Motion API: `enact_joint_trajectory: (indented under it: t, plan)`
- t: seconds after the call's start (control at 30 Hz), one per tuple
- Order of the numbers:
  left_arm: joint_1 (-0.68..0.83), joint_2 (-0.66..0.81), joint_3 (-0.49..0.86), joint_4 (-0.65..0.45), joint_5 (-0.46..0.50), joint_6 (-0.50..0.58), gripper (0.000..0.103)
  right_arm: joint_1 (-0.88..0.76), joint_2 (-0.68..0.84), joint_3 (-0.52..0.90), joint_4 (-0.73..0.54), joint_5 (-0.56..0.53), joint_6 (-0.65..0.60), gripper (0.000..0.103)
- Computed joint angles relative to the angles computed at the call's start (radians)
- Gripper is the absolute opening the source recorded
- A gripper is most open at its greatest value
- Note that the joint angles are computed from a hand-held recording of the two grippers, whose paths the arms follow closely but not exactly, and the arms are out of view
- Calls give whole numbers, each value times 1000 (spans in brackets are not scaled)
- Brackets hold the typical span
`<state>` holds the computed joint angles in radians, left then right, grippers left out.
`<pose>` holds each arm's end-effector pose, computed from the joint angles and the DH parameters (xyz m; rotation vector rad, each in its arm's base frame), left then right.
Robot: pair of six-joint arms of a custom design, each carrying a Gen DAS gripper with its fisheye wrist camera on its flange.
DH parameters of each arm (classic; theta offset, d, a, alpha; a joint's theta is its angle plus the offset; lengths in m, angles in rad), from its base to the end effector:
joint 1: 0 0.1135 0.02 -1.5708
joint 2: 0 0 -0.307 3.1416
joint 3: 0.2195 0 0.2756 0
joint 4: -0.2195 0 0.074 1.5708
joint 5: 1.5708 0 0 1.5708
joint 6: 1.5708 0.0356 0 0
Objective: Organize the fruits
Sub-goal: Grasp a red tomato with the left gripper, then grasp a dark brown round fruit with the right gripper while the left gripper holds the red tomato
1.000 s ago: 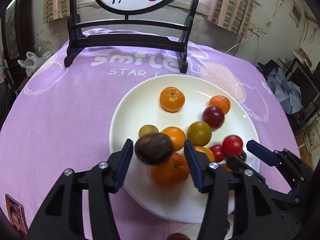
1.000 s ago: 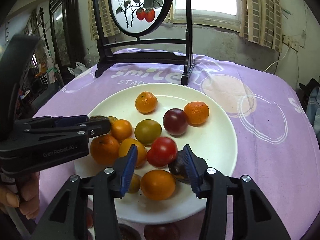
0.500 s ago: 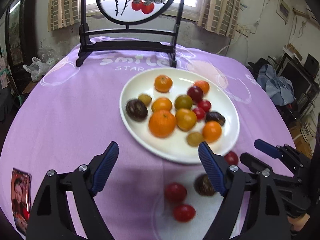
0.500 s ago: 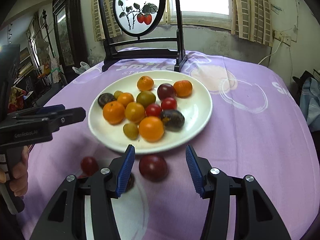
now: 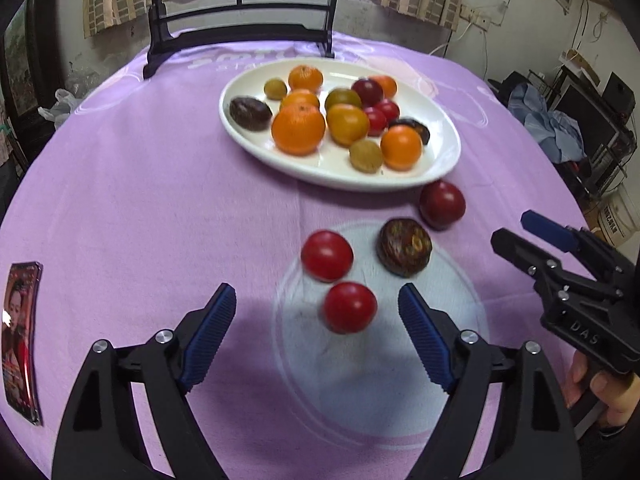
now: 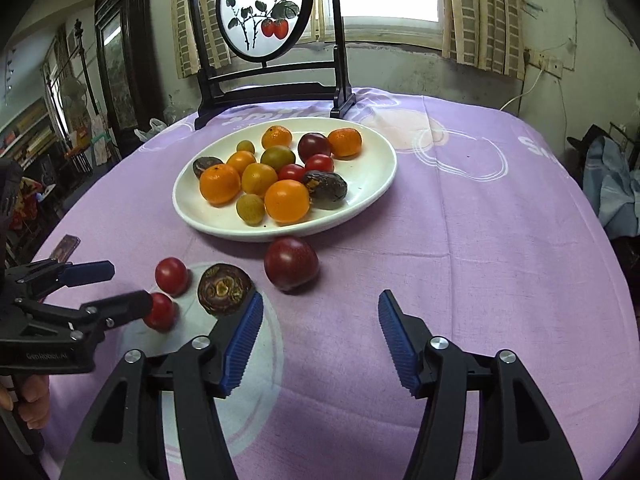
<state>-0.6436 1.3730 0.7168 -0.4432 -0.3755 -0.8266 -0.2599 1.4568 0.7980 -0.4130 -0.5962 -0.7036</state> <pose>0.2143 -0.1444 0.2025 -0.3483 2.5248 -0.0513 0.2796 -0.0537 0.2105 -0.7143 2.3092 0.3716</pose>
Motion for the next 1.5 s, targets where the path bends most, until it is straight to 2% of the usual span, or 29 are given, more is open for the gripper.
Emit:
enact_joint_trajectory:
  t: [0.1, 0.17, 0.27, 0.3, 0.33, 0.43, 0.57, 0.6, 0.8, 1.03, 1.2, 1.37, 1.5]
  plan:
    - [6, 31, -3, 19, 45, -5, 81, -10, 4, 0, -15, 0, -19, 62]
    - [4, 57, 8, 9, 30, -9, 81, -11, 9, -1, -19, 5, -27, 68]
    - [-3, 72, 6, 21, 20, -1, 78, -12, 10, -8, -21, 13, -39, 69]
    - [1, 74, 4, 33, 35, 9, 73, -11, 12, -10, -20, 14, -40, 69]
    - [6, 80, 4, 39, 50, 14, 63, -10, 14, -11, -20, 16, -41, 70]
    - [-2, 80, 4, 35, 26, 1, 54, -6, 15, -15, -20, 19, -43, 73]
    - [8, 44, -22, 63, 53, 9, 39, 0, 13, -23, -26, 22, -49, 74]
    - [7, 33, -28, 67, 62, 9, 37, 1, 11, -27, -29, 22, -54, 74]
    - [-8, -47, -61, 56, 12, 39, 37, 38, 23, -18, -124, 13, -88, 74]
    - [25, -115, -120, 104, 33, 86, 36, 163, -27, -73, -69, 109, -43, 74]
    - [51, -108, -148, 172, 108, 99, 39, 250, -20, -68, -23, 177, 18, 74]
    - [76, -58, -154, 241, 179, 105, 40, 221, 2, -44, -26, 179, 30, 74]
    - [26, 0, -115, 227, 101, 116, 38, 163, 15, -28, -52, 154, 2, 74]
